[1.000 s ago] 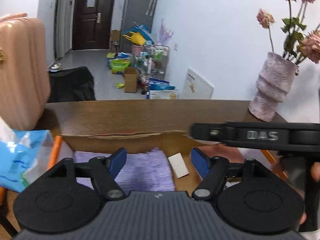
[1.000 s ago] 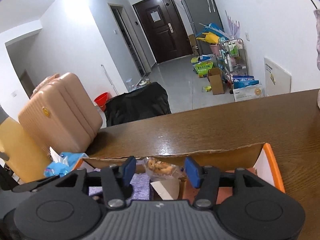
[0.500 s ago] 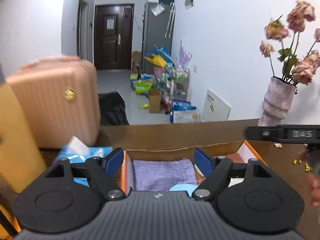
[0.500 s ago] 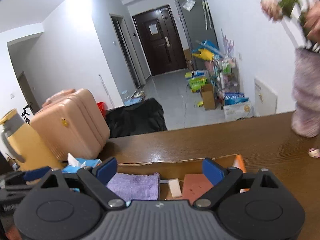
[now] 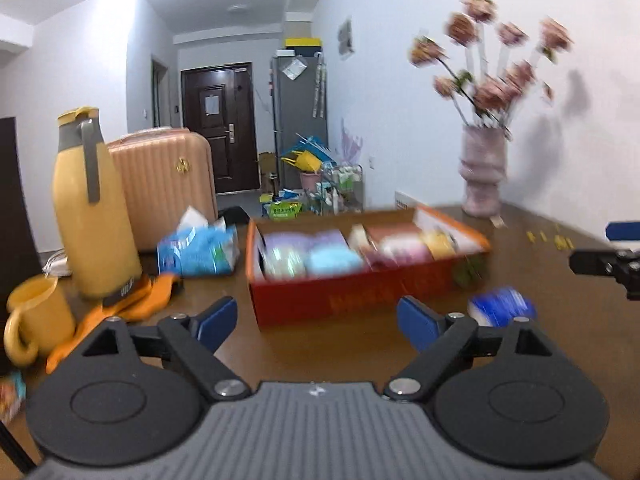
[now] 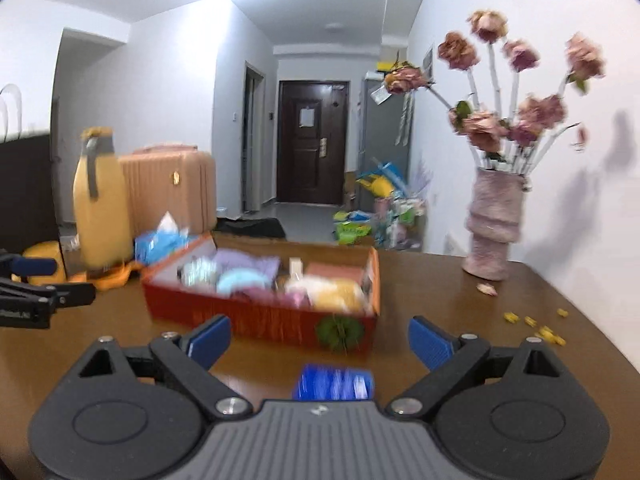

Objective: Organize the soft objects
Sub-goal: 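Withdraw both grippers from the box back over the table, then close both grippers together on the blue carton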

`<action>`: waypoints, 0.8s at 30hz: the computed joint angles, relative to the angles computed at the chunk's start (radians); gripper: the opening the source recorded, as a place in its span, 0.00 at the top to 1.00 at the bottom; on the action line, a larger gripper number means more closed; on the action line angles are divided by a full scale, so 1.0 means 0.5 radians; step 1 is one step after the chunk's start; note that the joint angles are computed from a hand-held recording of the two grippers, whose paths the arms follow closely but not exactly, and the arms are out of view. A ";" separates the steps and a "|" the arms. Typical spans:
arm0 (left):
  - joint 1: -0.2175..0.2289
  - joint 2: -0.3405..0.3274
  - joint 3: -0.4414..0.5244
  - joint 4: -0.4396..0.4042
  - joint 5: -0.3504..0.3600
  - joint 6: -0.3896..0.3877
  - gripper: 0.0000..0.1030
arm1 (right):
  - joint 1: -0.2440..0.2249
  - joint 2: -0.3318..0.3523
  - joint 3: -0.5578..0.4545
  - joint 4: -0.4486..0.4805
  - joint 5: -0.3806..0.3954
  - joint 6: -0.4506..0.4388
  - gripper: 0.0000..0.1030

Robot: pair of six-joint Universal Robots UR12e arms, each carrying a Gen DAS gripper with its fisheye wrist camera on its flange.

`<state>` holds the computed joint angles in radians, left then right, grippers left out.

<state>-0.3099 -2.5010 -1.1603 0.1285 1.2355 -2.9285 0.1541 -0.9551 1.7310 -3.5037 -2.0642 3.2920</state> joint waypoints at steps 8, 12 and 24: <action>0.002 0.086 -0.146 -0.172 -0.065 0.074 0.14 | 0.060 -0.053 0.183 0.046 0.029 0.359 0.12; -0.001 0.056 -0.075 -0.245 -0.130 0.025 0.14 | 0.038 -0.048 0.196 0.006 0.033 0.446 0.20; -0.087 -0.318 0.743 -1.144 -0.552 -0.070 0.50 | -0.185 0.064 0.021 0.209 0.296 0.738 0.52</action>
